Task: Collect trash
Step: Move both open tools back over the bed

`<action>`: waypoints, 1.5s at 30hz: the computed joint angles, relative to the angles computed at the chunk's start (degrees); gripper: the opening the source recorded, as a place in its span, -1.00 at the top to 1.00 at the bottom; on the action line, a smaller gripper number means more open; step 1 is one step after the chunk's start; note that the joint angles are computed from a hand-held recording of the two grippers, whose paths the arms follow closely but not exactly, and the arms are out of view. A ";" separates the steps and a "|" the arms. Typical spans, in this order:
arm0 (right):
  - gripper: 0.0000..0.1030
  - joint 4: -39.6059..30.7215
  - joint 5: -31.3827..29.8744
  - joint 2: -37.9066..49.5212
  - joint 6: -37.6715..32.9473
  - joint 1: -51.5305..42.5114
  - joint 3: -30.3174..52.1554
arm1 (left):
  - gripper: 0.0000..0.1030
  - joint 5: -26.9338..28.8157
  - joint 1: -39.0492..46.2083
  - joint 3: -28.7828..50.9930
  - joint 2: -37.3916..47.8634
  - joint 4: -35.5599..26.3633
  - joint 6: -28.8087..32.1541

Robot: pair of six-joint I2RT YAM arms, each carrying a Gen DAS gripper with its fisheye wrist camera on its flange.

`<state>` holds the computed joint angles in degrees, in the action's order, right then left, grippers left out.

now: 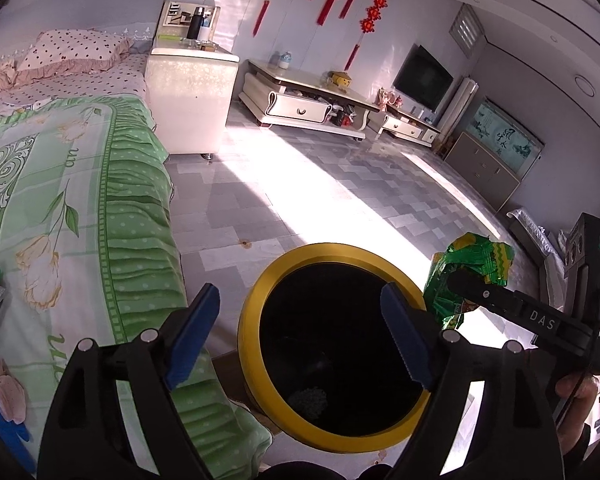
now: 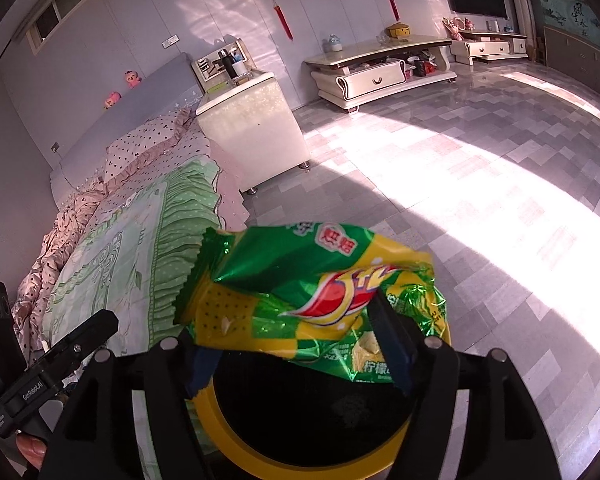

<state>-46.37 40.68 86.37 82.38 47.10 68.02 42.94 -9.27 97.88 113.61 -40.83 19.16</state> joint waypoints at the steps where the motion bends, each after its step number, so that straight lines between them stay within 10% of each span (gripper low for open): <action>1: -0.30 -0.14 -0.18 0.17 0.00 -0.04 0.35 | -0.55 0.26 0.46 0.22 0.04 -0.14 0.17; 24: -0.46 -4.72 1.40 10.94 -4.30 2.51 17.15 | -0.57 4.54 15.48 5.64 0.55 -4.52 4.81; 45: -0.46 -8.42 2.24 44.37 -27.71 8.29 68.06 | -0.64 7.93 41.38 26.48 8.79 -17.66 17.60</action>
